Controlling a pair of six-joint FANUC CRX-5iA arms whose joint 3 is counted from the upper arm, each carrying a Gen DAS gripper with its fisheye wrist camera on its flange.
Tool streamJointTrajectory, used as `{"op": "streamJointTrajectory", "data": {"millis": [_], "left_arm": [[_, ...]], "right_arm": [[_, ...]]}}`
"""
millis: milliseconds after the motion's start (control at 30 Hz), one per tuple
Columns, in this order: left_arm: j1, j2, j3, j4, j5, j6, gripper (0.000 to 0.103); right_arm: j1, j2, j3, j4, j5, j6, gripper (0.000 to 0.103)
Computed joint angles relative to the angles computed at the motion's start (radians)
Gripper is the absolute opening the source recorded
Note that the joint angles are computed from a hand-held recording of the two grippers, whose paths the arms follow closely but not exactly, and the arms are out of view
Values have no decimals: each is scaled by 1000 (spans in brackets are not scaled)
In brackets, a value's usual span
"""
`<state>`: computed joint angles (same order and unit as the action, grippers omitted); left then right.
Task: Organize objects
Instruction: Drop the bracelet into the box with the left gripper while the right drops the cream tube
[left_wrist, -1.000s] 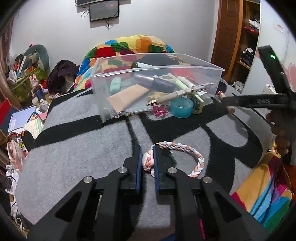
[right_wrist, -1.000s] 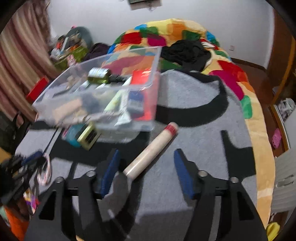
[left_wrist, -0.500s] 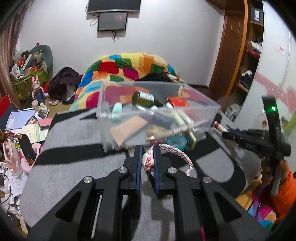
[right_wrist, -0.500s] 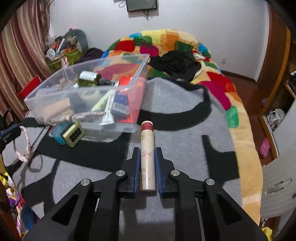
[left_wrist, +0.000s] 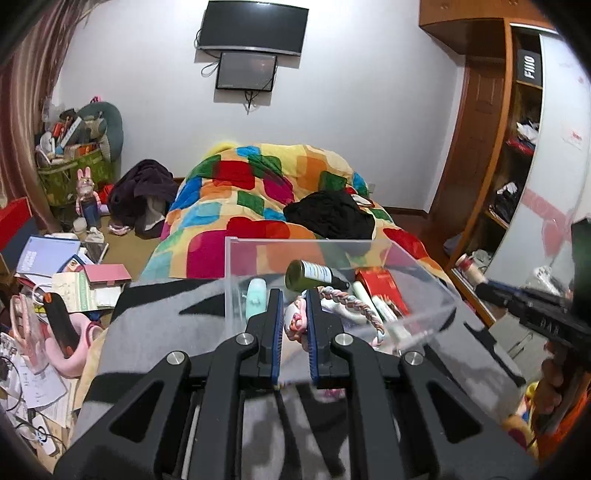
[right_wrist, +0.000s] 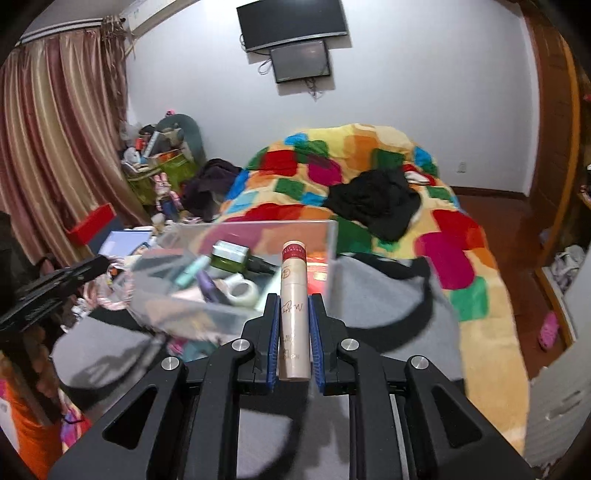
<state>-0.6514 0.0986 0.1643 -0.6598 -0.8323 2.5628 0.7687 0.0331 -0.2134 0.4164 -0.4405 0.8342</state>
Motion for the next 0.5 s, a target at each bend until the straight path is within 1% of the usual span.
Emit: {"op": "streamJointTrajectory", "data": {"millis": [167, 300, 400, 500], "left_arm": [[38, 57, 59, 33, -31, -27, 11], [74, 94, 84, 80, -34, -50, 11], [97, 127, 103, 118, -49, -71, 11], [119, 141, 96, 176, -36, -108, 11]], "right_arm": [[0, 110, 171, -198, -73, 190, 14], [-5, 193, 270, -206, -134, 214, 14], [-22, 260, 367, -269, -206, 271, 14], [-38, 321, 458, -338, -286, 335, 14]]}}
